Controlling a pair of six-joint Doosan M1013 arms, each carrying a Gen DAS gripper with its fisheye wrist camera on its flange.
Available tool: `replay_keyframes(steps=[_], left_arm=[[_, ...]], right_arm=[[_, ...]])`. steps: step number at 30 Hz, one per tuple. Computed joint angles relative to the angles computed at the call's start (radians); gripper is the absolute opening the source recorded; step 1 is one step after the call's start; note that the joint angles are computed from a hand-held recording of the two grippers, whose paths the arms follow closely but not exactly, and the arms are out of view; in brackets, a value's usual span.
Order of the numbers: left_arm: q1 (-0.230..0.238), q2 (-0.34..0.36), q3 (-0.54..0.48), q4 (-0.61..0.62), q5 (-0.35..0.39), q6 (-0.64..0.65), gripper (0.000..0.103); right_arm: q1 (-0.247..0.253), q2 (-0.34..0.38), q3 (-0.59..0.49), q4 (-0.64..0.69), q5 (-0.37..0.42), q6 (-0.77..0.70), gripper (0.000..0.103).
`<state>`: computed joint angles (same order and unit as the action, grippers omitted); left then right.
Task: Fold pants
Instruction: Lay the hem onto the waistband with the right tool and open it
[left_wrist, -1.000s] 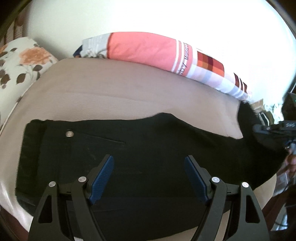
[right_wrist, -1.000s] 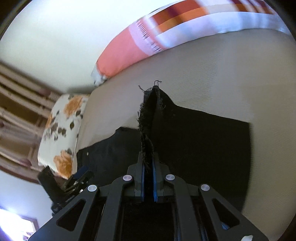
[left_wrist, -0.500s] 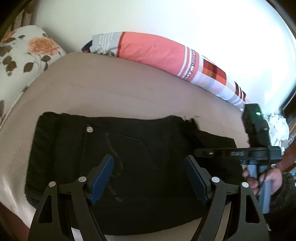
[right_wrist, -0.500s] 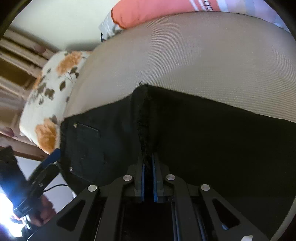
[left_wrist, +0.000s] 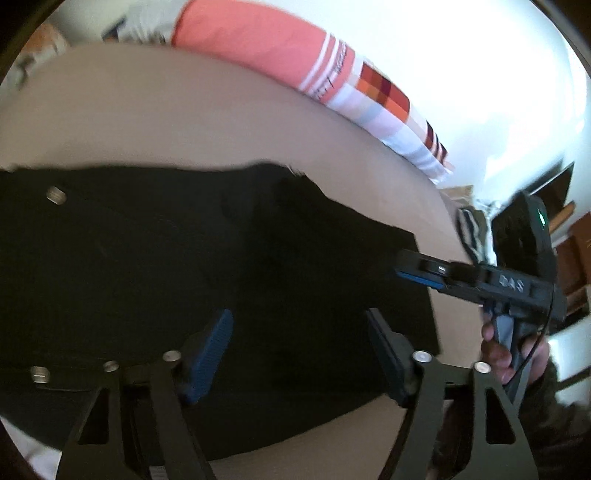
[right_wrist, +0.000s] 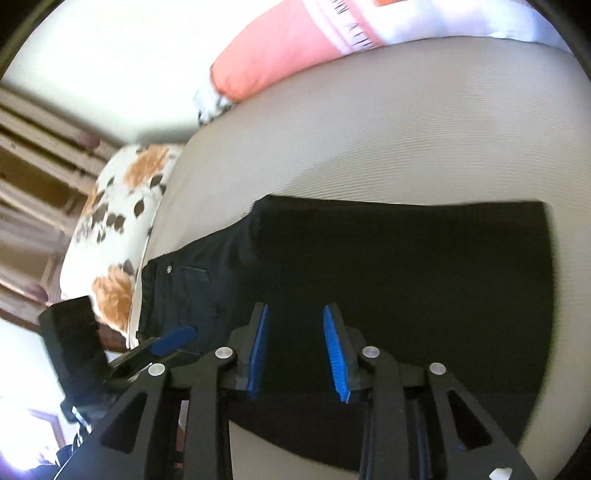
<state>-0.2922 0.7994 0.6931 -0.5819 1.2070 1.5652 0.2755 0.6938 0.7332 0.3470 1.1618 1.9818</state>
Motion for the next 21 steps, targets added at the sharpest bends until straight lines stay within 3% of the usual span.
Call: replay_keyframes(steps=[4, 8, 16, 21], left_arm=[[0.004, 0.083, -0.119, -0.071, 0.117, -0.083, 0.05], [0.003, 0.14, -0.207, -0.064, 0.172, -0.171, 0.048], [-0.002, 0.208, -0.319, -0.088, 0.2, -0.206, 0.047], [-0.007, 0.231, -0.354, -0.092, 0.187, -0.212, 0.047]], right_arm=[[-0.004, -0.084, 0.134, -0.048, -0.089, 0.051, 0.037], [-0.009, -0.137, 0.23, -0.05, -0.164, 0.09, 0.038], [-0.021, -0.16, 0.311, 0.02, -0.26, 0.083, 0.038], [-0.031, -0.162, 0.33, 0.053, -0.27, 0.067, 0.038]])
